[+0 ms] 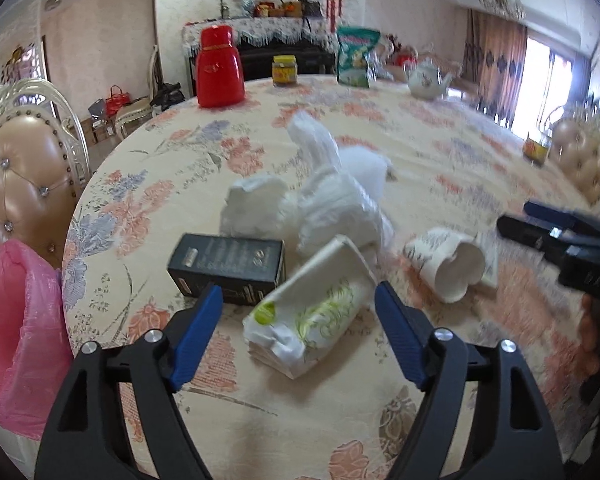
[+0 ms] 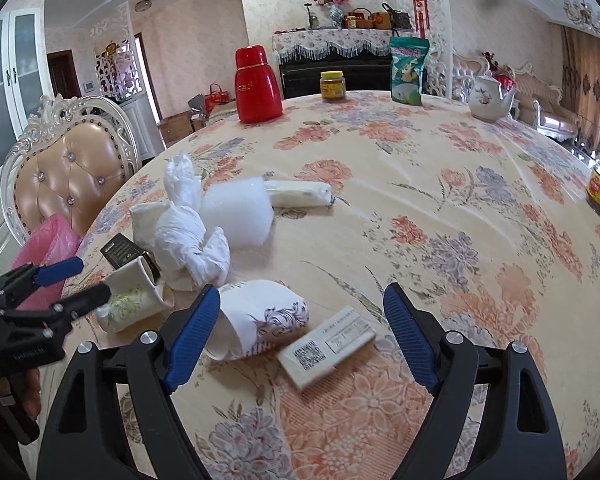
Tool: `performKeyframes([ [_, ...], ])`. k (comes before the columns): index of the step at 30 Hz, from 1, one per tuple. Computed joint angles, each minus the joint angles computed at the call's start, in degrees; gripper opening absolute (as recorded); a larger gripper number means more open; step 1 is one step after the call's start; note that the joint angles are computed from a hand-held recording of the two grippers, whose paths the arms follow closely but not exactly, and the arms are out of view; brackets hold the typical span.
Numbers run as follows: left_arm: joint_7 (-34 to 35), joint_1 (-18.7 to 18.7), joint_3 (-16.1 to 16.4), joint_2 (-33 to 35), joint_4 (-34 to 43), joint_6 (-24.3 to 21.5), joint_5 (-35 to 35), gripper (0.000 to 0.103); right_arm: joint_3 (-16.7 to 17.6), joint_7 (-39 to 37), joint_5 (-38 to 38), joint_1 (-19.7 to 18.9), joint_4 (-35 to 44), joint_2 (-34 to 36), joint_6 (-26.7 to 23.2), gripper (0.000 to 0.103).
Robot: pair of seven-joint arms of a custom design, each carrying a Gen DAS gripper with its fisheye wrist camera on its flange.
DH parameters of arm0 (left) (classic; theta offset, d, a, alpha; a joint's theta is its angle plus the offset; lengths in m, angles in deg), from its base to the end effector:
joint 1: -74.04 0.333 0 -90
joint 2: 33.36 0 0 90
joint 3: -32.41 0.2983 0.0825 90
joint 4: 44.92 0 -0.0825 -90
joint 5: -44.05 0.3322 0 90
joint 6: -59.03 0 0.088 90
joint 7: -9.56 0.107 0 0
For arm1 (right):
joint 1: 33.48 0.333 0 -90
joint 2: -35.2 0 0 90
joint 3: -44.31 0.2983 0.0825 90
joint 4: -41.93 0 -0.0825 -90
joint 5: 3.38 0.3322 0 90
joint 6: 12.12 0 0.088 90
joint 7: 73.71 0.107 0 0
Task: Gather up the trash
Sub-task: 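Move both open grippers back over the trash on the table, then grasp the white paper-wrapped packet with the left gripper while the right gripper grasps the white card box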
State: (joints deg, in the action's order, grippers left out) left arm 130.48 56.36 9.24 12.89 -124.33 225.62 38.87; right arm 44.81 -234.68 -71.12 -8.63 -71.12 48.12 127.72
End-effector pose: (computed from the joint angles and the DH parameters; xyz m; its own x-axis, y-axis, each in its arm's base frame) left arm 0.6084 -0.3972 0.3575 -0.8032 -0.5955 -0.0187 -0.4005 0.5629 -0.7230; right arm 0.5215 0.2450 0.3950 -0.5182 -0.8483 -0.1087 -0.5131 0.4101 -0.7540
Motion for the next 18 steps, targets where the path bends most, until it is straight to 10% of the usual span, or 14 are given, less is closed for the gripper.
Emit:
performKeyframes([
  [18,-4.7,-5.2,6.3,2.4,4.6,-6.1,6.5,0.061,0.2,-0.1,2.6,-0.5,-2.2,-0.5,-0.3,0.083],
])
